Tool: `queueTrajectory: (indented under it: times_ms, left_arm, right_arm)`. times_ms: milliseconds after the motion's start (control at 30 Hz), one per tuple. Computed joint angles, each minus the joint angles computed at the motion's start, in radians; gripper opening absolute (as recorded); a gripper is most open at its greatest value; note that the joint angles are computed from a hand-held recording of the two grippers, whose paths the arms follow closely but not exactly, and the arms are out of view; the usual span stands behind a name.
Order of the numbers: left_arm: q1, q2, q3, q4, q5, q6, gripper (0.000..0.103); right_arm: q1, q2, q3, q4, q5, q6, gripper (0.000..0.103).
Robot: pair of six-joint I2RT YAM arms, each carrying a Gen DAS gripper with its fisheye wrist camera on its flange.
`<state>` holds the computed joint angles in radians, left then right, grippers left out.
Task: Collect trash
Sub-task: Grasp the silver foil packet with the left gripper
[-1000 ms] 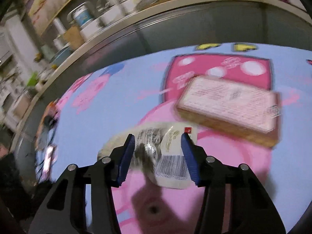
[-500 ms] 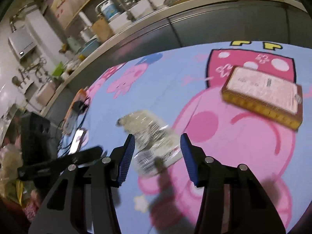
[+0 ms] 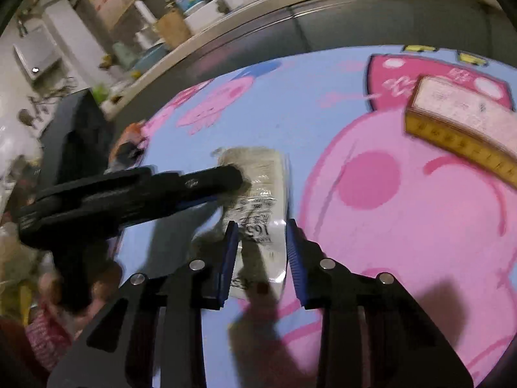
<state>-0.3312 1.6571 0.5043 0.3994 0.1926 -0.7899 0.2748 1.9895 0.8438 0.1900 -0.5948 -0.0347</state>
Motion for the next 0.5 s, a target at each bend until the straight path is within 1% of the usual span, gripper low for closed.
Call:
queueTrajectory:
  times_ms: [67, 100, 167, 233, 267, 300, 367, 400, 433, 467, 500]
  left_arm:
    - [-0.003, -0.004, -0.021, 0.026, 0.003, 0.004, 0.024]
    - [-0.004, -0.011, -0.030, 0.028, 0.000, 0.006, 0.024]
    - [-0.006, -0.024, -0.056, 0.046, 0.005, 0.003, 0.024]
    - [-0.005, -0.030, -0.078, 0.070, 0.012, -0.003, 0.024]
    - [-0.006, -0.033, -0.081, 0.072, 0.012, -0.002, 0.024]
    - [-0.015, -0.035, -0.085, 0.074, 0.000, -0.003, 0.024]
    - [-0.021, -0.038, -0.083, 0.066, -0.003, -0.005, 0.024]
    - [-0.023, -0.038, -0.081, 0.063, 0.003, -0.009, 0.024]
    - [-0.028, -0.039, -0.081, 0.061, 0.005, -0.012, 0.024]
    - [-0.035, -0.041, -0.079, 0.055, 0.001, -0.011, 0.024]
    - [-0.043, -0.043, -0.077, 0.048, -0.004, -0.008, 0.024]
  right_arm:
    - [-0.004, -0.026, -0.018, -0.004, 0.027, -0.042, 0.030]
    - [-0.023, -0.054, -0.040, 0.013, 0.044, -0.062, 0.031]
    - [-0.072, -0.108, -0.073, 0.052, 0.069, -0.087, 0.046]
    - [-0.130, -0.163, -0.100, 0.127, 0.126, -0.110, 0.078]
    - [-0.147, -0.179, -0.109, 0.174, 0.180, -0.128, 0.083]
    - [-0.169, -0.175, -0.088, 0.202, 0.235, -0.167, 0.086]
    - [-0.187, -0.127, 0.003, 0.136, 0.269, -0.231, 0.092]
    - [-0.195, -0.067, 0.103, 0.033, 0.282, -0.282, 0.094]
    - [-0.195, -0.024, 0.173, -0.037, 0.296, -0.318, 0.094]
    - [-0.189, 0.019, 0.230, -0.081, 0.334, -0.364, 0.094]
    - [-0.182, 0.048, 0.261, -0.097, 0.368, -0.411, 0.094]
